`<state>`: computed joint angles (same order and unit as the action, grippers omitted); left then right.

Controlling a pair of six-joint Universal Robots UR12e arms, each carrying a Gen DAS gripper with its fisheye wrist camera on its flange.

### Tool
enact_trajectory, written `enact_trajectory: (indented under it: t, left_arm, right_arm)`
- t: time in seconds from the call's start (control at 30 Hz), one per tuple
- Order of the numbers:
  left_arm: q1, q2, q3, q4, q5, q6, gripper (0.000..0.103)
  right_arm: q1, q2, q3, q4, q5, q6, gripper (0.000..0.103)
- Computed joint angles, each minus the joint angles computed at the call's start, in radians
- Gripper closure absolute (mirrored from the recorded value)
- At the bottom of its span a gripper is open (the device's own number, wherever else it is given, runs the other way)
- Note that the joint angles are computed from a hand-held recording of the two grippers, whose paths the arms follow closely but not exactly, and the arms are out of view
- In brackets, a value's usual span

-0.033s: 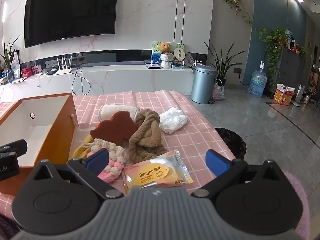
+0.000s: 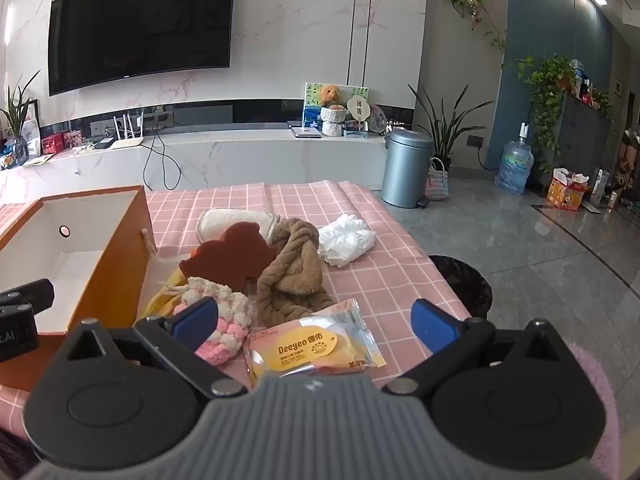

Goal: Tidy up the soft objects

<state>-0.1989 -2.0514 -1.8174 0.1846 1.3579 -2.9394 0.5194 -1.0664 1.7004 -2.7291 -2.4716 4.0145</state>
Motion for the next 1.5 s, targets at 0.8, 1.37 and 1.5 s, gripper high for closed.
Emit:
enact_trajectory:
  t: [0.8, 1.37, 1.5]
  left_arm:
    - [-0.003, -0.007, 0.002, -0.003, 0.017, -0.004, 0.0]
    - [-0.004, -0.007, 0.003, -0.007, 0.019, -0.003, 0.0]
    - [-0.004, -0.008, 0.003, -0.008, 0.019, -0.003, 0.0]
  right_arm:
    - [-0.004, 0.005, -0.009, 0.017, 0.007, -0.001, 0.002]
    - [-0.005, 0.004, -0.007, 0.022, 0.018, 0.008, 0.002]
    - [-0.006, 0.004, -0.006, 0.023, 0.021, 0.01, 0.002]
